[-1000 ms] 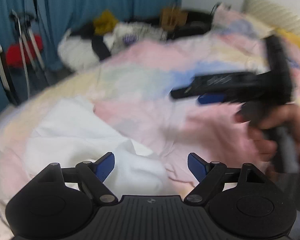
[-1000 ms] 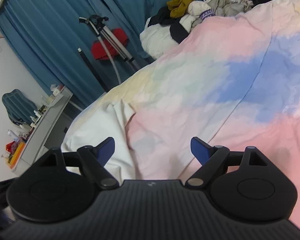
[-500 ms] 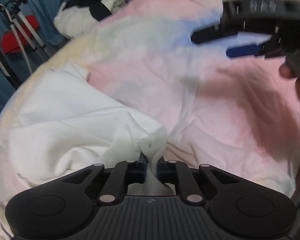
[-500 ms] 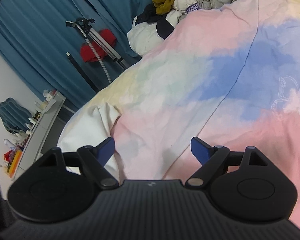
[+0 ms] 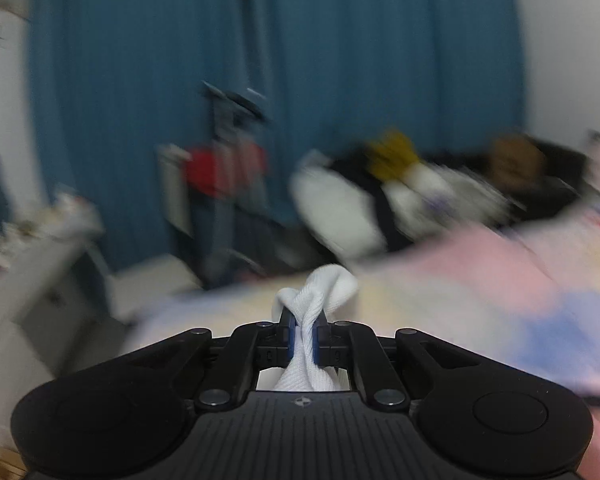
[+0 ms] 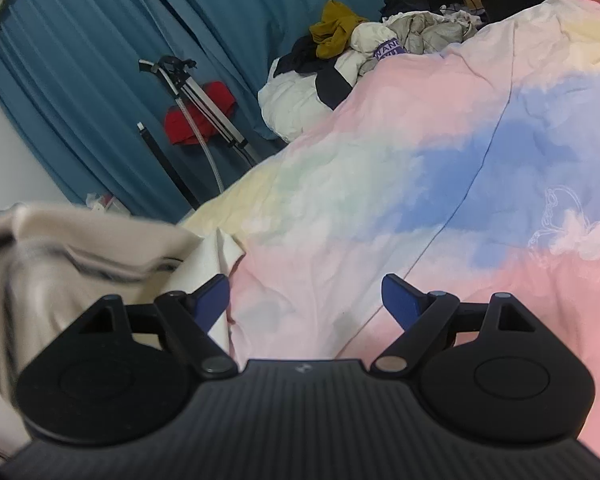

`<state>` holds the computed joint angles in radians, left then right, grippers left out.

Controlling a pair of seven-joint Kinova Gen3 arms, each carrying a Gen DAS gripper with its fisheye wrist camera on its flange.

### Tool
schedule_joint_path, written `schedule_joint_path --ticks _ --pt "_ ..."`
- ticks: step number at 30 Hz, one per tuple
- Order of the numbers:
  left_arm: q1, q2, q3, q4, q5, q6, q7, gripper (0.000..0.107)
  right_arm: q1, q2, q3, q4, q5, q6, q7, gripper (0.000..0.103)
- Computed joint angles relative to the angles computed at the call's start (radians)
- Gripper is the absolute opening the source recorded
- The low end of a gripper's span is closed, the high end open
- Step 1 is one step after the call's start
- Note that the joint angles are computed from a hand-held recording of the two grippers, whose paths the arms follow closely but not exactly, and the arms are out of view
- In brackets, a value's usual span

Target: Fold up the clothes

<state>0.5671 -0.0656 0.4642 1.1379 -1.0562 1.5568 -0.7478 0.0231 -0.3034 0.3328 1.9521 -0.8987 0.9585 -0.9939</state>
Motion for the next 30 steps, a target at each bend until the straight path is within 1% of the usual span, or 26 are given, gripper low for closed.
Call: schedule_joint_path --ticks 1,3,4,6,8,10,13,15,16,18,19,20,21,22,23,24,25,27,28,29,30 --pt "-0.035 -0.002 -0.005 0.005 -0.041 -0.012 0.004 0.008 -0.001 0.004 -0.001 0.000 0.002 0.000 0.000 0.086" --pt "-0.067 0.013 -0.058 0.001 -0.105 -0.010 0.017 0.008 0.000 0.012 -0.004 -0.003 0.007 0.004 -0.003 0.086" --pt "-0.100 0.020 -0.076 -0.002 -0.124 -0.017 0.021 0.008 0.001 0.016 -0.005 -0.005 0.008 0.008 -0.005 0.086" --pt "-0.152 0.038 -0.142 -0.004 -0.119 -0.024 0.036 0.008 0.002 0.026 -0.002 -0.005 -0.001 0.019 0.001 0.086" --pt "-0.228 0.051 -0.184 0.028 -0.107 -0.046 0.056 0.008 0.007 0.036 -0.012 -0.005 -0.002 0.020 0.005 0.086" --pt "-0.318 0.058 -0.227 0.068 -0.047 -0.089 0.038 0.008 0.012 0.046 -0.028 -0.006 0.006 0.019 0.004 0.086" --pt "-0.376 0.087 -0.298 0.120 0.075 -0.109 0.027 0.008 0.017 0.073 -0.051 -0.009 0.013 0.021 0.001 0.085" --pt "-0.449 0.094 -0.297 0.162 0.156 -0.135 0.004 0.010 0.021 0.092 -0.075 -0.014 0.022 0.017 -0.016 0.086" --pt "-0.461 0.089 -0.314 0.188 0.197 -0.153 -0.011 0.011 0.022 0.100 -0.083 -0.015 0.021 0.016 -0.015 0.085" --pt "-0.439 0.070 -0.375 0.218 0.277 -0.183 -0.058 0.018 0.024 0.111 -0.103 -0.017 0.030 0.012 -0.015 0.085" --pt "-0.432 0.057 -0.391 0.227 0.301 -0.192 -0.084 0.020 0.026 0.113 -0.113 -0.019 0.038 0.009 -0.020 0.085" --pt "-0.431 0.040 -0.390 0.242 0.308 -0.207 -0.103 0.028 0.027 0.114 -0.121 -0.020 0.046 0.008 -0.024 0.085" --pt "-0.431 0.029 -0.378 0.249 0.304 -0.206 -0.115 0.041 0.028 0.113 -0.125 -0.020 0.051 0.009 -0.027 0.085" --pt "-0.428 0.021 -0.363 0.247 0.290 -0.191 -0.118 0.048 0.029 0.111 -0.126 -0.021 0.053 0.011 -0.028 0.085" --pt "-0.418 0.011 -0.353 0.247 0.276 -0.178 -0.119 0.065 0.030 0.105 -0.126 -0.020 0.054 0.012 -0.027 0.085" --pt "-0.393 -0.011 -0.343 0.257 0.260 -0.178 -0.112 0.075 0.030 0.097 -0.125 -0.018 0.055 0.010 -0.027 0.085" --pt "-0.363 -0.030 -0.334 0.264 0.238 -0.177 -0.103 0.076 0.031 0.087 -0.124 -0.016 0.058 0.009 -0.029 0.085" --pt "-0.317 -0.051 -0.278 0.263 0.162 -0.168 -0.085 0.084 0.028 0.066 -0.120 -0.013 0.064 0.002 -0.035 0.085" --pt "-0.287 -0.058 -0.253 0.258 0.140 -0.160 -0.079 0.084 0.026 0.054 -0.119 -0.011 0.071 -0.004 -0.039 0.085" --pt "-0.272 -0.066 -0.219 0.252 0.129 -0.157 -0.081 0.085 0.022 0.046 -0.117 -0.013 0.078 -0.008 -0.044 0.085" --pt "-0.239 -0.074 -0.202 0.247 0.133 -0.170 -0.094 0.086 0.015 0.038 -0.111 -0.013 0.080 -0.008 -0.046 0.085"
